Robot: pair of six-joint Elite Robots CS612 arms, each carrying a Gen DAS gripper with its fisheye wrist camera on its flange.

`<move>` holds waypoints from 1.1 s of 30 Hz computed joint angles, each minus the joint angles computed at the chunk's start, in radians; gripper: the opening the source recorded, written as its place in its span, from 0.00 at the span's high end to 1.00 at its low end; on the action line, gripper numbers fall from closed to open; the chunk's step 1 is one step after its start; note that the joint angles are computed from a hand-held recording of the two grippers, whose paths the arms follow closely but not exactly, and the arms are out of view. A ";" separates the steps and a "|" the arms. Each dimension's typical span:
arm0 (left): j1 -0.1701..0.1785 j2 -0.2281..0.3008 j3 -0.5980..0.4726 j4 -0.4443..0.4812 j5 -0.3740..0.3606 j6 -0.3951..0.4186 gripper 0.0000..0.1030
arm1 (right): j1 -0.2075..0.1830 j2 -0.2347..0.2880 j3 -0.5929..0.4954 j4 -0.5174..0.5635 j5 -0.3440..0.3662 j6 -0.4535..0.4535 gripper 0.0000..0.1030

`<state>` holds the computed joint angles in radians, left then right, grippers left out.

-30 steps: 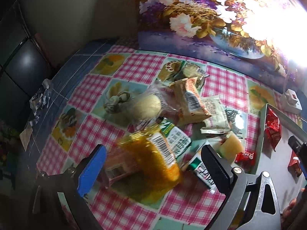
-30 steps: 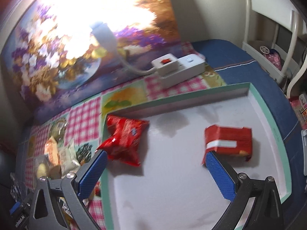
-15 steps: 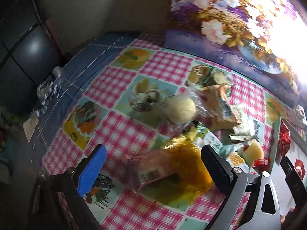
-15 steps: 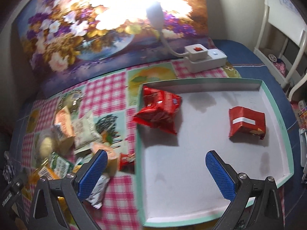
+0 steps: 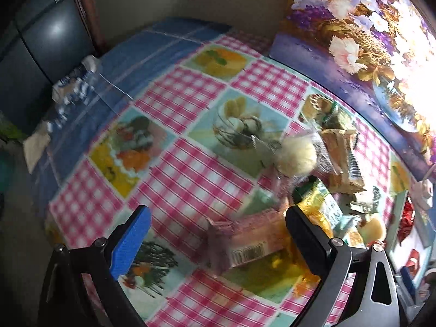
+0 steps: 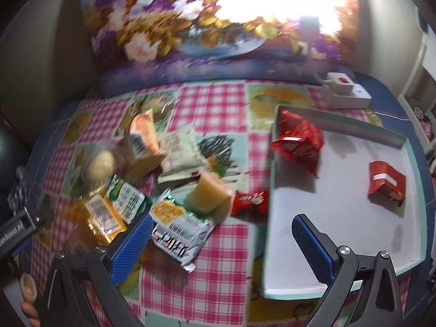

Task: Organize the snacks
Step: 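Withdraw both tools from the tray back toward the snack pile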

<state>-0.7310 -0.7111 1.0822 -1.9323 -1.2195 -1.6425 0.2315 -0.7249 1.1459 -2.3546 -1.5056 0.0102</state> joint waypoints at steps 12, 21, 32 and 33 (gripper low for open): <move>0.014 0.000 0.057 -0.129 -0.073 -0.012 0.04 | 0.009 0.008 -0.005 0.050 0.071 -0.033 0.00; 0.013 -0.022 0.085 -0.135 -0.063 -0.084 0.04 | -0.003 0.026 -0.026 0.099 0.094 0.037 0.00; 0.009 -0.004 0.034 -0.093 -0.040 -0.029 0.04 | 0.021 0.060 -0.062 0.117 0.069 0.015 0.00; 0.009 -0.003 0.030 -0.088 -0.037 -0.028 0.04 | 0.024 0.065 -0.066 0.119 0.061 0.013 0.00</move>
<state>-0.7219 -0.7139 1.1121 -2.0198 -1.2563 -1.6707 0.2552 -0.6603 1.0799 -2.2361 -1.4445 0.0235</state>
